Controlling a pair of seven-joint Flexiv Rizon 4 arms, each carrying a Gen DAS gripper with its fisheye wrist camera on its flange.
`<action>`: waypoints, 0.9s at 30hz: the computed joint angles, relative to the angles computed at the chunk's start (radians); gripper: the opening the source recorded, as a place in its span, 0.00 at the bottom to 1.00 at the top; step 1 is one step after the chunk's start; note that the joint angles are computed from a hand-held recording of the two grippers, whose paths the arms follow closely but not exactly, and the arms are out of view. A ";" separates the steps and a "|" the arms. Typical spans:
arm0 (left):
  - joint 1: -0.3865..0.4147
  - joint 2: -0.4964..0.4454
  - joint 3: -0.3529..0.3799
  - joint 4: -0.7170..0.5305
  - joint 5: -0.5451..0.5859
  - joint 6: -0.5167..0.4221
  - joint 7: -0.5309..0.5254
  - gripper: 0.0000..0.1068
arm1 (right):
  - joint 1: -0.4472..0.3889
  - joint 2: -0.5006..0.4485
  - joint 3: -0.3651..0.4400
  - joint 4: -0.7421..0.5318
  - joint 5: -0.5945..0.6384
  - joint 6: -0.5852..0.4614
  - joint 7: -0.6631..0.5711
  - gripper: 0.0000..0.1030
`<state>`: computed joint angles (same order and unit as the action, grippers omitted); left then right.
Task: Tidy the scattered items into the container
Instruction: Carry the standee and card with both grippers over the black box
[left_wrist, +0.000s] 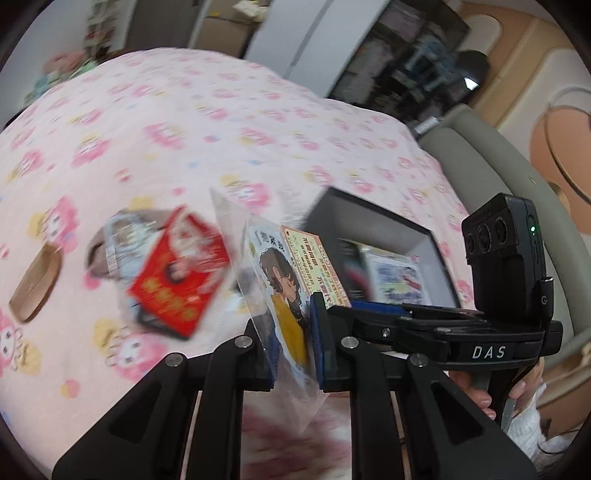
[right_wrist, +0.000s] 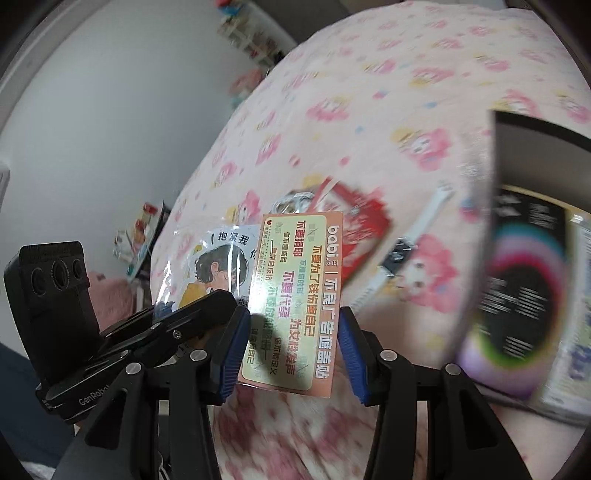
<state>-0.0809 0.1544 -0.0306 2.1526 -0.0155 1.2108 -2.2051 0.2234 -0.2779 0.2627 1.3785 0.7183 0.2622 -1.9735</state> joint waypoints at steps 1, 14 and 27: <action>-0.006 -0.033 -0.015 -0.037 -0.007 0.002 0.016 0.13 | -0.022 0.006 -0.008 -0.003 0.015 -0.012 -0.004 0.43; -0.154 -0.425 -0.058 -0.538 0.016 -0.110 0.102 0.13 | -0.240 -0.007 -0.111 -0.063 0.110 -0.078 -0.067 0.43; -0.210 -0.724 -0.068 -0.852 -0.178 -0.117 0.231 0.09 | -0.340 -0.154 -0.110 -0.215 0.042 -0.034 -0.020 0.44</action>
